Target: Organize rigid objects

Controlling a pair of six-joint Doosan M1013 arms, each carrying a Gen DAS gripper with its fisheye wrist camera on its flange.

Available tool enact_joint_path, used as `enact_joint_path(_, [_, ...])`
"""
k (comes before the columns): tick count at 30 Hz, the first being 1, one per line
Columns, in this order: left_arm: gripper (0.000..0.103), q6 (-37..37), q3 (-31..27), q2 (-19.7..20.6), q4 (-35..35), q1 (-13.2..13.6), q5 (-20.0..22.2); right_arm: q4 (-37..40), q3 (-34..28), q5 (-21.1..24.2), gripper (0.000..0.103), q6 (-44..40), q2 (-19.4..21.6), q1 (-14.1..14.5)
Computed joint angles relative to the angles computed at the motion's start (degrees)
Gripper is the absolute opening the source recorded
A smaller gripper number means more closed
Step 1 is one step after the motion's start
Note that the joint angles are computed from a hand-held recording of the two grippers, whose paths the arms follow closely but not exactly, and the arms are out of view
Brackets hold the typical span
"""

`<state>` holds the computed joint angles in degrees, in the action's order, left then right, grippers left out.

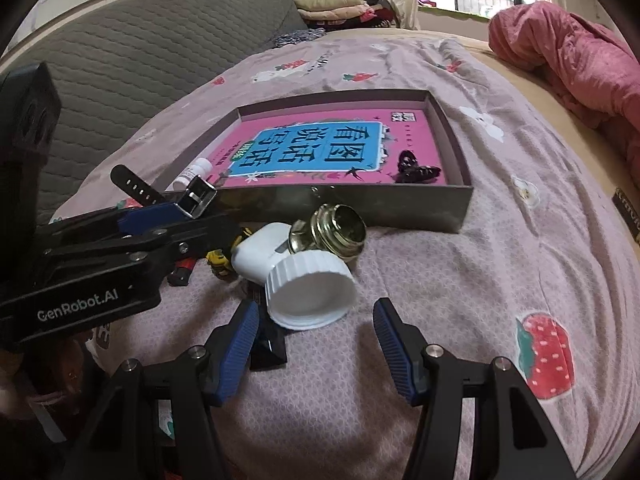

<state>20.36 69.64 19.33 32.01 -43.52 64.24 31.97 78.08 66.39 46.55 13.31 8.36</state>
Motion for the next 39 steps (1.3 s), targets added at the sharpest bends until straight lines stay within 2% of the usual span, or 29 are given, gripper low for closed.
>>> enact_joint_path(11, [0.038, -0.6, 1.6, -0.8, -2.6, 0.8, -4.2, 1.1, -0.6, -0.9, 0.063, -1.5, 1.3, 0.2])
enact_joint_path(19, [0.038, -0.8, 1.8, -0.6, -4.6, 1.3, -6.1, 3.4, -0.7, -0.4, 0.063, -4.0, 1.8, 0.0])
enact_joint_path(22, [0.038, -0.7, 1.5, -0.3, -4.8, 1.4, -6.2, 4.5, -0.7, -0.1, 0.06, -5.0, 1.8, -0.2])
enact_joint_path(26, [0.038, -0.5, 1.2, -0.1, -5.0, 1.5, -6.5, 5.5, -0.4, 0.0, 0.051, -6.3, 1.6, -0.2])
enact_joint_path(32, [0.037, -0.6, 1.4, -0.1, -5.6, 1.7, -6.9, 7.1, -0.5, 1.0, 0.05, -5.8, 1.8, -0.9])
enact_joint_path(39, [0.033, -2.3, 3.3, -1.2, -6.3, 2.1, -11.1, 8.3, -0.7, 1.2, 0.05, -4.0, 1.8, -1.9])
